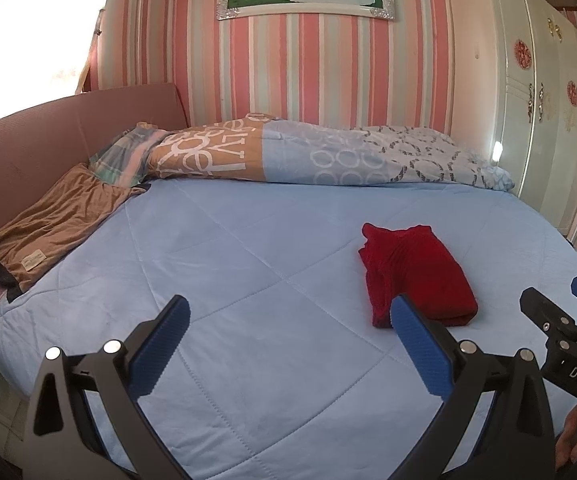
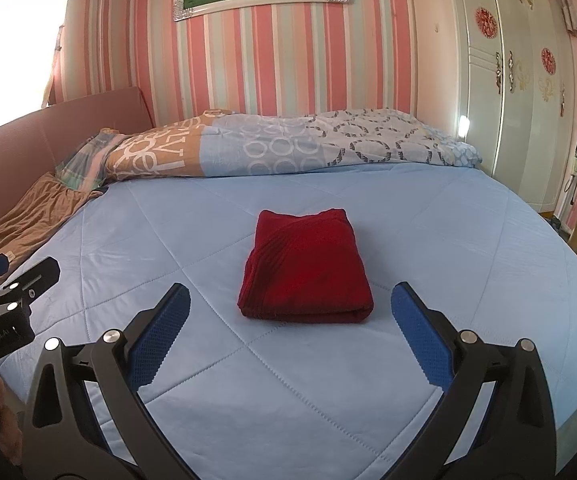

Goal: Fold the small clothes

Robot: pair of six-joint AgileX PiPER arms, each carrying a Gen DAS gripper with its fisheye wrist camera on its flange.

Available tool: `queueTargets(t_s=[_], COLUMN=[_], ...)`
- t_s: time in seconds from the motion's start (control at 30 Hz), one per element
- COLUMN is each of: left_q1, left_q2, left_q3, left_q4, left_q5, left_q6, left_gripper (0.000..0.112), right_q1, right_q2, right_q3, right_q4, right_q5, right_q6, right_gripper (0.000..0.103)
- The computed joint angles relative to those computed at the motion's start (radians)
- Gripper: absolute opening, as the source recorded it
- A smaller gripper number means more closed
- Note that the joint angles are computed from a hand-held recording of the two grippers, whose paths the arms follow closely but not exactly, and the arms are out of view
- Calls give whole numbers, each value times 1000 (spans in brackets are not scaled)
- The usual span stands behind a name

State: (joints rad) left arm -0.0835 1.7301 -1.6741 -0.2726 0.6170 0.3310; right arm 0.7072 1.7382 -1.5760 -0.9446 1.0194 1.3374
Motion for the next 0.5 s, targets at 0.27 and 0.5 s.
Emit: queueTargets(t_s=[0.27, 0.5], left_q1=[-7, -17], left_q2=[-4, -5], left_q3=[10, 12], left_q4=[21, 43], left_q5=[-10, -12], left_q6=[2, -6], left_gripper=[101, 101], right_q1=[-1, -1], right_q2=[9, 12], right_q3=[-20, -25], right_q4=[5, 4], right_q5=[5, 7], right_q6=[-20, -22], right_gripper=[100, 100])
